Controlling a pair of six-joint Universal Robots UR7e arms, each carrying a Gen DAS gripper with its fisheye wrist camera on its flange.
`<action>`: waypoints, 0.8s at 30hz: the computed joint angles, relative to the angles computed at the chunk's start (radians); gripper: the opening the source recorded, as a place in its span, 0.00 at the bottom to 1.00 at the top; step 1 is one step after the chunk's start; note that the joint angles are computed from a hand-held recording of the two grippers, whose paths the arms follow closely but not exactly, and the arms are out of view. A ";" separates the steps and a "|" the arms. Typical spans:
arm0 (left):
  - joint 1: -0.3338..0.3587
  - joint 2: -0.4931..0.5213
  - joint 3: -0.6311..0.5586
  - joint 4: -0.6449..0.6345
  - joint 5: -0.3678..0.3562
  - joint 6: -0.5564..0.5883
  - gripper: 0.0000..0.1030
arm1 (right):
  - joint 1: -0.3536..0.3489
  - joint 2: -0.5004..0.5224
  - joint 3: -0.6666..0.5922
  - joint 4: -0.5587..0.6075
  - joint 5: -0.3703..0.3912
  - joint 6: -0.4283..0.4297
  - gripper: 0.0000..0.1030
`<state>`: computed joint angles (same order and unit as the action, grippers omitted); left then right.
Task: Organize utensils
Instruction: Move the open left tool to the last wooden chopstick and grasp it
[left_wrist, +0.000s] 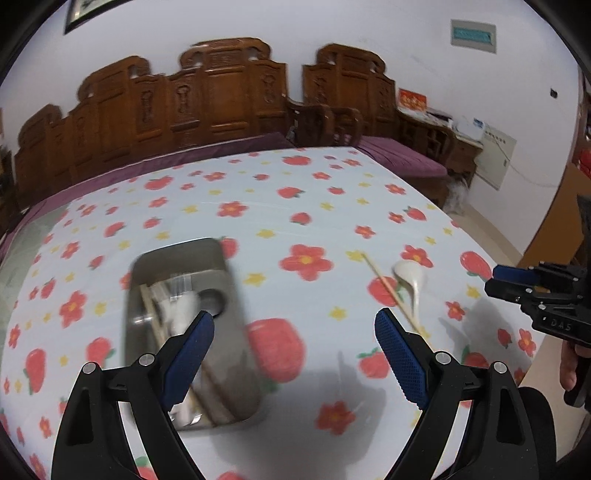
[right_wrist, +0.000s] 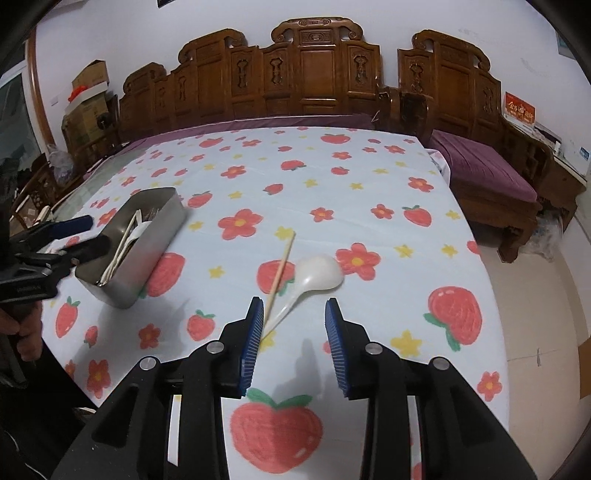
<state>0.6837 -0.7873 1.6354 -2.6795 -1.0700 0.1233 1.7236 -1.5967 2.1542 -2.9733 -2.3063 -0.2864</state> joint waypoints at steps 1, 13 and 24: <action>-0.002 0.015 -0.012 0.006 -0.005 0.003 0.83 | -0.009 -0.010 0.001 0.003 0.008 0.004 0.36; -0.020 0.192 -0.169 0.140 -0.091 -0.061 0.71 | -0.053 -0.042 0.007 0.007 0.026 0.004 0.36; -0.024 0.300 -0.279 0.260 -0.088 -0.121 0.44 | -0.079 -0.058 0.013 0.018 0.043 0.020 0.36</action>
